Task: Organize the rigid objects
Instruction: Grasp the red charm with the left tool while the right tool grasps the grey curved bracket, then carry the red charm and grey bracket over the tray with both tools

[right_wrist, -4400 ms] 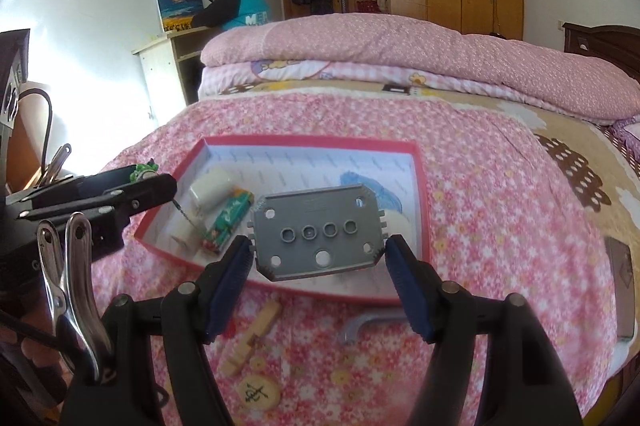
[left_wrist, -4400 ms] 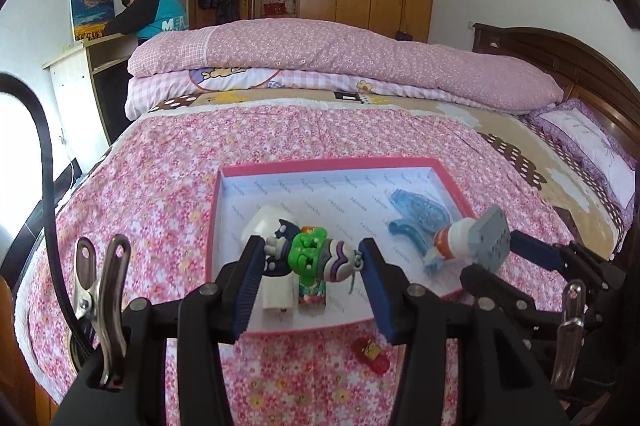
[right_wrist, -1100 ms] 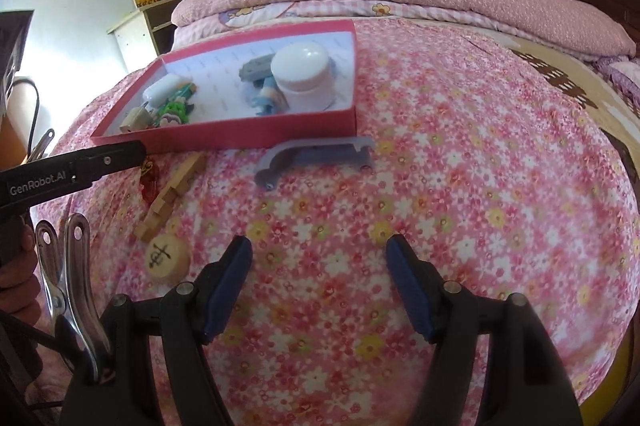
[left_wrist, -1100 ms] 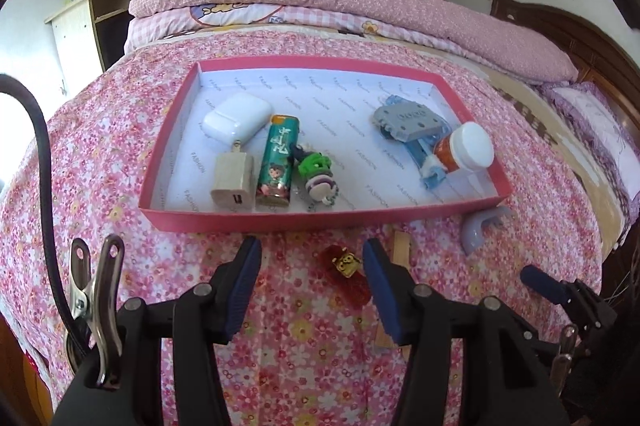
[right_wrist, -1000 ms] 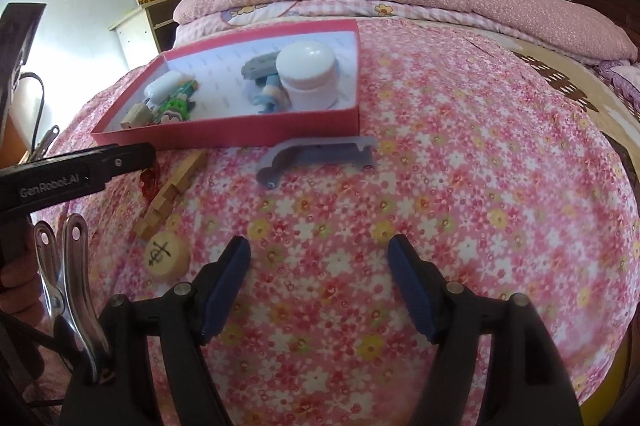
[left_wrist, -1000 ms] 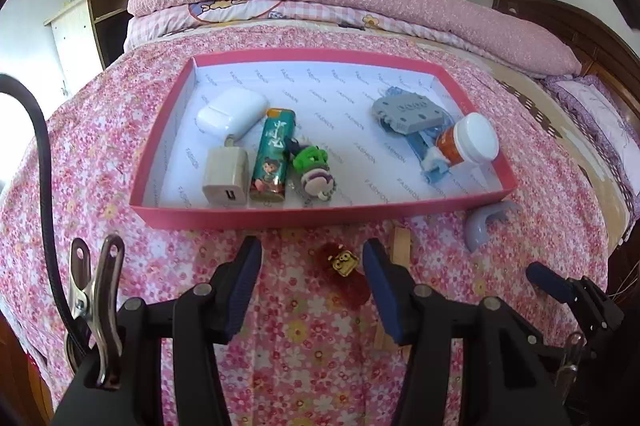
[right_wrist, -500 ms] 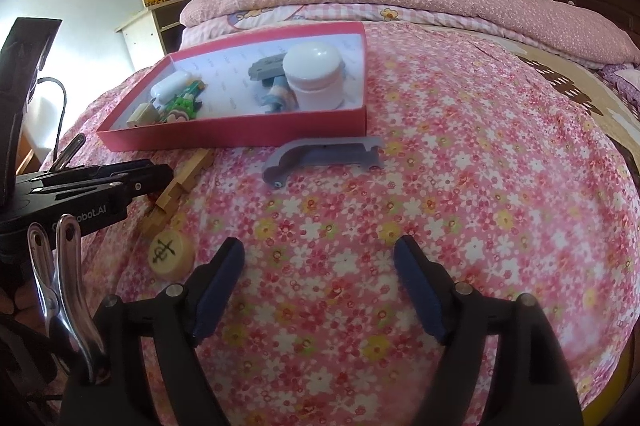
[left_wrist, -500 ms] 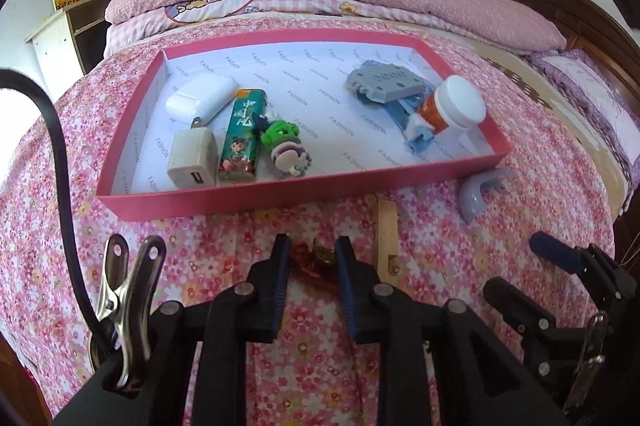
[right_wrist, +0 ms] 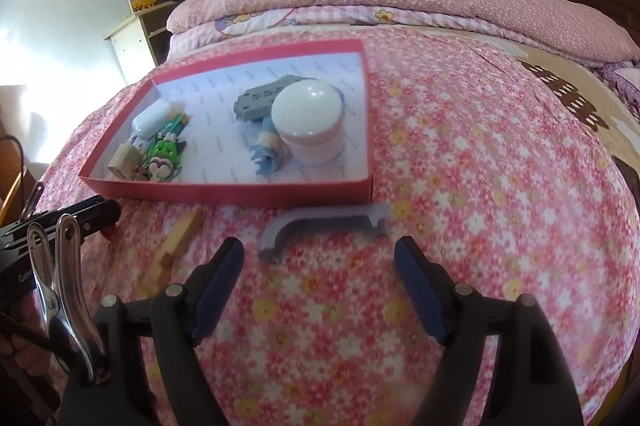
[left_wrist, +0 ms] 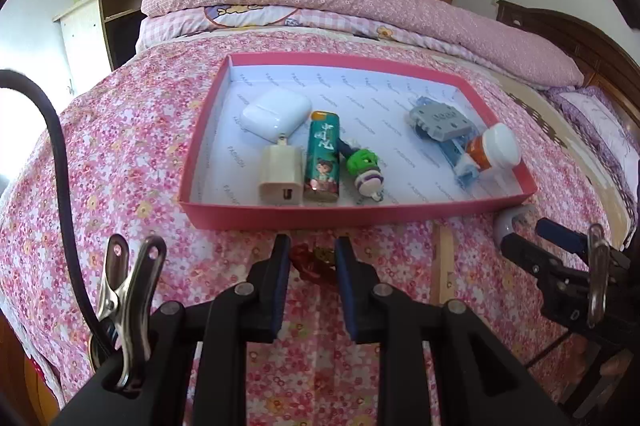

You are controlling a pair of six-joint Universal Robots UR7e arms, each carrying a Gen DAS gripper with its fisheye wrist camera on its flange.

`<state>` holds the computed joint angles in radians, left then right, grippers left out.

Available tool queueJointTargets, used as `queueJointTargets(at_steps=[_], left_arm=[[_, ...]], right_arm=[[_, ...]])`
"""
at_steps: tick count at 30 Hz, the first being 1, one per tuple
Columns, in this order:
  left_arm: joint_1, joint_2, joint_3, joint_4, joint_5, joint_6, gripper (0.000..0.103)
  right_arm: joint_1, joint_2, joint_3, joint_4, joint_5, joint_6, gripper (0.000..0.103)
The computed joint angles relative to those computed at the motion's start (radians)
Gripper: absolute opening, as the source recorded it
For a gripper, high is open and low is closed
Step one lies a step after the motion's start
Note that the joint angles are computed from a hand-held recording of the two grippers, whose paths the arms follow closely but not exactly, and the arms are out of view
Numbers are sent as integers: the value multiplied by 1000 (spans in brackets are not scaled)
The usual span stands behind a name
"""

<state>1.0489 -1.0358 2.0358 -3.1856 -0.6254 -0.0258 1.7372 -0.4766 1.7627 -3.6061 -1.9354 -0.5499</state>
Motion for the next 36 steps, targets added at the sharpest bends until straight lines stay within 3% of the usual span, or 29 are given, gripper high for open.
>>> queueJointTargets(at_steps=[11,14,36], left_arm=[[7,-14,6,-14,-6,3,24],[4,-17,8,-18,-5,6,24],[-25,-54,15,-57,-16,32,24]], right_arm=[[13,48,-86,38,-71,-21,79],[15,53,-82,20,-76,-22,74],[33,-8,25,-39,-29,23,73]])
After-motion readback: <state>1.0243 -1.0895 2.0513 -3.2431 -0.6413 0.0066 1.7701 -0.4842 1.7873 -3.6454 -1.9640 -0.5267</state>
